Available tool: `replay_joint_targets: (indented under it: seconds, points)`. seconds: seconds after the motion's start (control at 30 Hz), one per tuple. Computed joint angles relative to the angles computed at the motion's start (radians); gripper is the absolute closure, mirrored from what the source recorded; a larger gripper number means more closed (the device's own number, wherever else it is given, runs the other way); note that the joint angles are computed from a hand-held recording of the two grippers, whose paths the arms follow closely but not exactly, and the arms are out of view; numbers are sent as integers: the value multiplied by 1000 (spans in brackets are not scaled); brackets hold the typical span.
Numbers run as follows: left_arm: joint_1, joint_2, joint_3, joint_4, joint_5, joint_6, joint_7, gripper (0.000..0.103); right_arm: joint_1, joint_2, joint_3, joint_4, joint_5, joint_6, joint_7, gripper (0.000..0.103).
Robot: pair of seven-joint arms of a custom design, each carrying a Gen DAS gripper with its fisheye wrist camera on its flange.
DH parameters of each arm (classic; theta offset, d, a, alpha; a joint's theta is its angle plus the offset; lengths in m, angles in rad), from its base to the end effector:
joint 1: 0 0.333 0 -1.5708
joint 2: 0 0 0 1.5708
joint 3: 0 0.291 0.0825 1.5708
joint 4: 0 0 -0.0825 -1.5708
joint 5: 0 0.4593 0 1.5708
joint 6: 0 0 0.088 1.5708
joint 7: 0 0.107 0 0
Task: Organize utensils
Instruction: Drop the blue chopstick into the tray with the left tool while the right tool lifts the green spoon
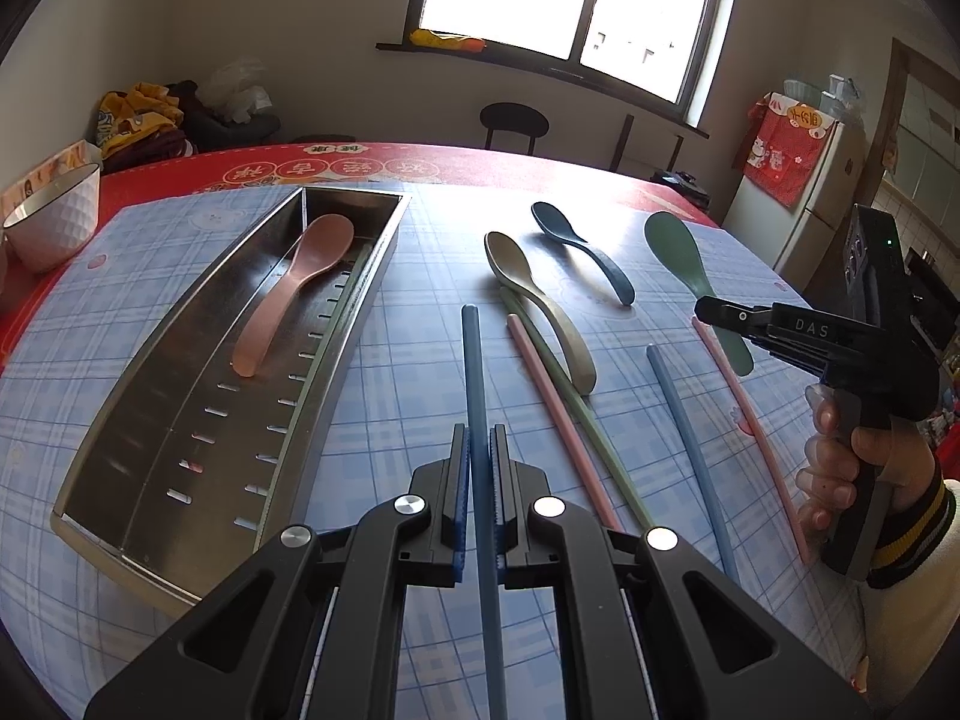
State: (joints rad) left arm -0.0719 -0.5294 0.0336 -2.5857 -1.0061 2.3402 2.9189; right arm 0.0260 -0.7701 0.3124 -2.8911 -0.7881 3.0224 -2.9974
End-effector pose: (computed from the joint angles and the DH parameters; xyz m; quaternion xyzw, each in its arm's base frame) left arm 0.4859 -0.0327 0.4129 -0.3605 0.8350 -0.4102 0.0677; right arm 0.3899 0.1700 0.3900 -0.4099 0.7881 -0.2161 0.4053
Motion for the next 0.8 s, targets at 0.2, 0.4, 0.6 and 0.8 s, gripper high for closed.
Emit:
replay_joint_targets:
  seconds: [0.2,0.4,0.6,0.8]
  points:
    - [3,5,1,5,-1,-5,-6,97,-6,-21,6,-18,5,18,9,96]
    - [-2,-2,-13,-4,10,26,-10,97,-12,-42,13,-35,15,34,9,96]
    - [0,6,-18,9,52,16,-45,97,-14,-52,15,-45,28,42,4,96]
    - [29,32,3,83,92,-98,-111,97,-16,-50,18,-46,40,54,-6,96]
